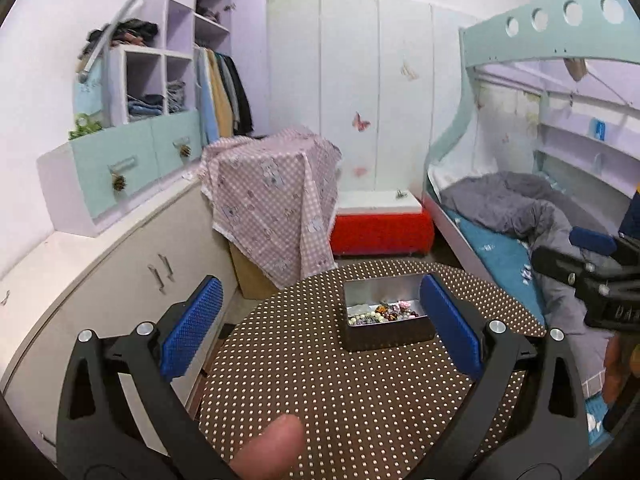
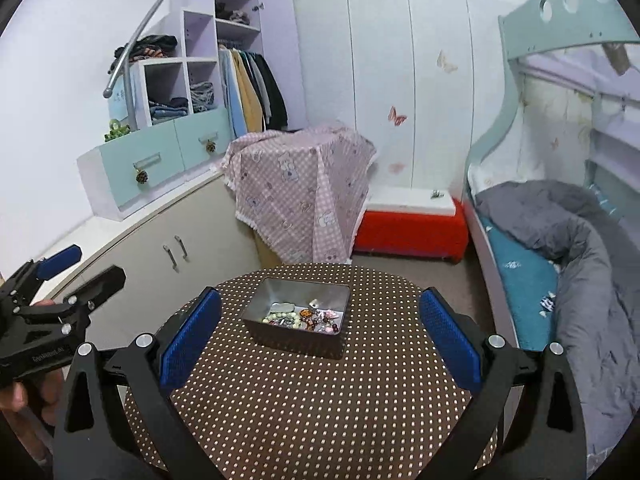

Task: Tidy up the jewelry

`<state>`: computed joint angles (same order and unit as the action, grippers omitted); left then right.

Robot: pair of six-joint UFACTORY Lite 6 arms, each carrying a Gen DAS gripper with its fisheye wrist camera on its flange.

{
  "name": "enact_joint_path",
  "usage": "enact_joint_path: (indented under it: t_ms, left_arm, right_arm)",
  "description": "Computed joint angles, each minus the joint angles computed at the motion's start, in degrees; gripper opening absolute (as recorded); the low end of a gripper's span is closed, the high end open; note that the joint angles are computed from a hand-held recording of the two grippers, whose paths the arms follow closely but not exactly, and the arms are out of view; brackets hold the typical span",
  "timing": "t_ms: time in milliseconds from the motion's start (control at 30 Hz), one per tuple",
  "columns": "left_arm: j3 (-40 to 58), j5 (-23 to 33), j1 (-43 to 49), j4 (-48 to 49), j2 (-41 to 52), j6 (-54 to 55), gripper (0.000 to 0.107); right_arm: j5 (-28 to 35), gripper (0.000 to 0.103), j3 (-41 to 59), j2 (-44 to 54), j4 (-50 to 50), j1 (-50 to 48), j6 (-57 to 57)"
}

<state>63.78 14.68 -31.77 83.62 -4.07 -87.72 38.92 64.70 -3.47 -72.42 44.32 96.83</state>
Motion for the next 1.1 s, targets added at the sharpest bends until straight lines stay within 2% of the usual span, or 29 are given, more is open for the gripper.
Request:
enact_joint_path:
  t_ms: [100,167,367,567,800,1100]
  left_arm:
    - [-5.81,4.29,-3.37,8.01,-6.14,-9.0,0.097]
    - [-8.98,10.09,-7.19,9.47,-9.44,-10.85,0.097]
    - [-15.09,16.98,-13.27,9.54,-16.64,-12.19,0.097]
    - [-19.4,23.05,-18.7,8.35,-22.25,-12.84,0.097]
    - [-23.24,25.75,-21.75,6.4,-27.51,-13.17,0.097]
    - [-24.85,28.13,-24.13,4.76,-29.63,-12.68,0.097]
  right_arm:
    - [7.25,0.095,-2.47,-1.28,-2.48,6.88,5.15]
    - [10.61,0.095,-3.65,-1.65,-3.49,10.22,7.58]
    - [20.44,0.095,-6.23,-2.12,-4.56,19.26,13.87]
    - [27.58,0.095,-6.01,-0.43,-3.75,25.01,17.58]
    - [32.43,0.095,-6.42,0.83,-2.91,29.57,20.33]
    - [34.85,0.095,-6.37,1.65,-2.55,31.5,21.53]
